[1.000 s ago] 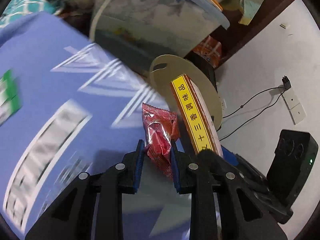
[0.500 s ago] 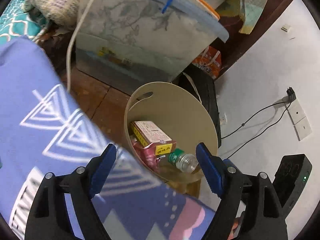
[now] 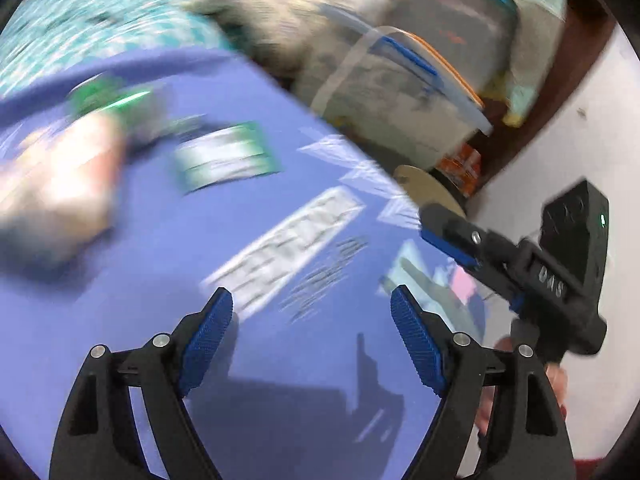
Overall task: Collect trash
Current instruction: 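Grasp the white tissue pack with the left tool while the right tool grasps the crumpled paper bag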
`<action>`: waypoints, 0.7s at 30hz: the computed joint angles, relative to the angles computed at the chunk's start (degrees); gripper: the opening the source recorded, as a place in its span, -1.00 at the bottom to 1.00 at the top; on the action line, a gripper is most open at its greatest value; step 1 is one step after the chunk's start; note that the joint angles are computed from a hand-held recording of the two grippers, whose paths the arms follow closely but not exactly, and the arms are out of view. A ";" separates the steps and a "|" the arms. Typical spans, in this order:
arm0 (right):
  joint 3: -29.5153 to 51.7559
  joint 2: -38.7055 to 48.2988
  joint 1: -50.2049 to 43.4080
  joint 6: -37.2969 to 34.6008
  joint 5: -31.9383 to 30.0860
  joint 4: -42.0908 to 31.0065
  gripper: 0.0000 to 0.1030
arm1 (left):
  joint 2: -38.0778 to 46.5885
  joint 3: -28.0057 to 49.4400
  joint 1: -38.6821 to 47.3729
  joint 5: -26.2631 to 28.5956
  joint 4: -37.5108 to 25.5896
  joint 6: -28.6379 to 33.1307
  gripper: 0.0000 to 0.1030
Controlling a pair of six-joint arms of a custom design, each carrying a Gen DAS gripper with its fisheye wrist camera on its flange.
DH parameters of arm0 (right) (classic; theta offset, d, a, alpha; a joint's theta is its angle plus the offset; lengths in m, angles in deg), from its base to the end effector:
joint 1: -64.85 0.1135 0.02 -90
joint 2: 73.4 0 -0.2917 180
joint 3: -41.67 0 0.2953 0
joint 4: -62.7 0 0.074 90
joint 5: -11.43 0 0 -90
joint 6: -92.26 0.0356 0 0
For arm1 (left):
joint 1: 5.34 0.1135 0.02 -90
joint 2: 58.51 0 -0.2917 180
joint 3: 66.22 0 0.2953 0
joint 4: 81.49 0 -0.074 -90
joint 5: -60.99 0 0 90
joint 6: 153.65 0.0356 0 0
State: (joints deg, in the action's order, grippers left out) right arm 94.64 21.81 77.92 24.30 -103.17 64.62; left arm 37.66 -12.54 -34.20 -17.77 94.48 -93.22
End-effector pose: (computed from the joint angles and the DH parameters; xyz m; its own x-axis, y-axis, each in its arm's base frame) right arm 0.3339 0.0927 0.1367 -0.7774 0.1698 -0.6056 -0.2406 0.8093 0.5358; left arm 0.2980 -0.1721 0.1250 -0.8443 -0.0873 -0.5287 0.2003 0.8637 -0.4626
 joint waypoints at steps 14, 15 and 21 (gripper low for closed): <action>35.24 25.52 26.07 -4.64 -3.27 -15.60 -0.02 | -29.56 -23.56 42.33 11.40 -7.46 4.33 0.51; 33.31 24.71 27.52 -7.12 -6.17 -15.72 -0.03 | -29.55 -23.48 42.52 11.48 -7.36 4.24 0.51; 21.76 17.98 29.38 -7.83 -2.68 -7.74 -0.02 | -22.36 -19.09 36.78 8.33 -5.40 1.30 0.66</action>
State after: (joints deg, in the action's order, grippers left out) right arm 116.39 39.80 107.30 16.47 -105.85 56.88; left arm 15.30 -31.63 2.58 -9.44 89.08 -91.92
